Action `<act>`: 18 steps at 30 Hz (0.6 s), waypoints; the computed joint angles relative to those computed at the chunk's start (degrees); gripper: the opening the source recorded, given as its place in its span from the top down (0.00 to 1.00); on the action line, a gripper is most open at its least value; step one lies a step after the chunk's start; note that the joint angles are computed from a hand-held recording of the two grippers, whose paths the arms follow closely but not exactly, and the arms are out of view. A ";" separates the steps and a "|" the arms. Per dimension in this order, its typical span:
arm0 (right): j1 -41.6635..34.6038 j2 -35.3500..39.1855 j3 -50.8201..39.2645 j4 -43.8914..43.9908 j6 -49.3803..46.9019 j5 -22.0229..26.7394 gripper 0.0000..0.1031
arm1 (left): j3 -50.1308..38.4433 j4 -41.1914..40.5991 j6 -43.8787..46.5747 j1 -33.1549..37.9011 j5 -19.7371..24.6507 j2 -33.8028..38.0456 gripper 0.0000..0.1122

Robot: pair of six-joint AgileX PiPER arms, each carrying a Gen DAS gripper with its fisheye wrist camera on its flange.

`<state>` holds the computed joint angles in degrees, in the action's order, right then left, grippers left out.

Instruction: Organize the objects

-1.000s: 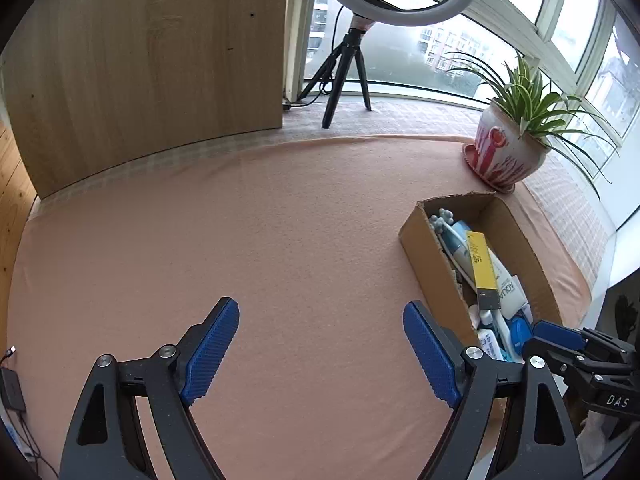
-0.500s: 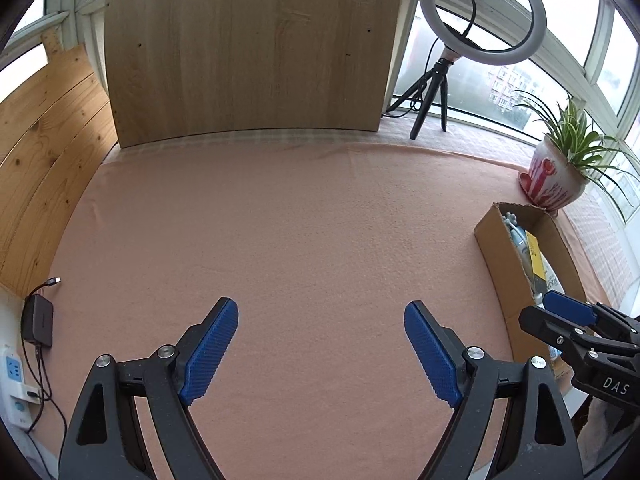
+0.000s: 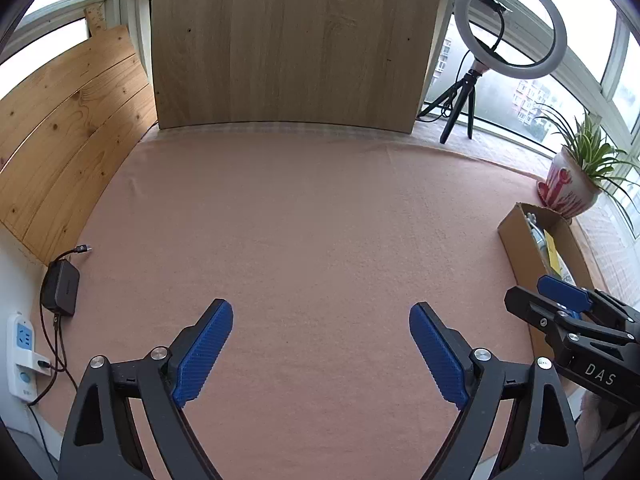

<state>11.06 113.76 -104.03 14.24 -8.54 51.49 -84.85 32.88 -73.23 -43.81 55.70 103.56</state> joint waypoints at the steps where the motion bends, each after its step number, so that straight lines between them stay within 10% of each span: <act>1: 0.29 0.01 0.22 -0.10 0.23 -0.10 0.42 | 0.19 -0.14 0.04 0.09 0.01 -0.05 0.17; 18: 2.65 -0.74 3.70 -2.31 3.74 -2.91 0.42 | 3.53 -1.18 1.02 2.07 -0.82 -1.48 0.17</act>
<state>13.71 113.02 -100.33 11.93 -4.80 48.58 -81.32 31.70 -72.21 -41.74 54.87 102.08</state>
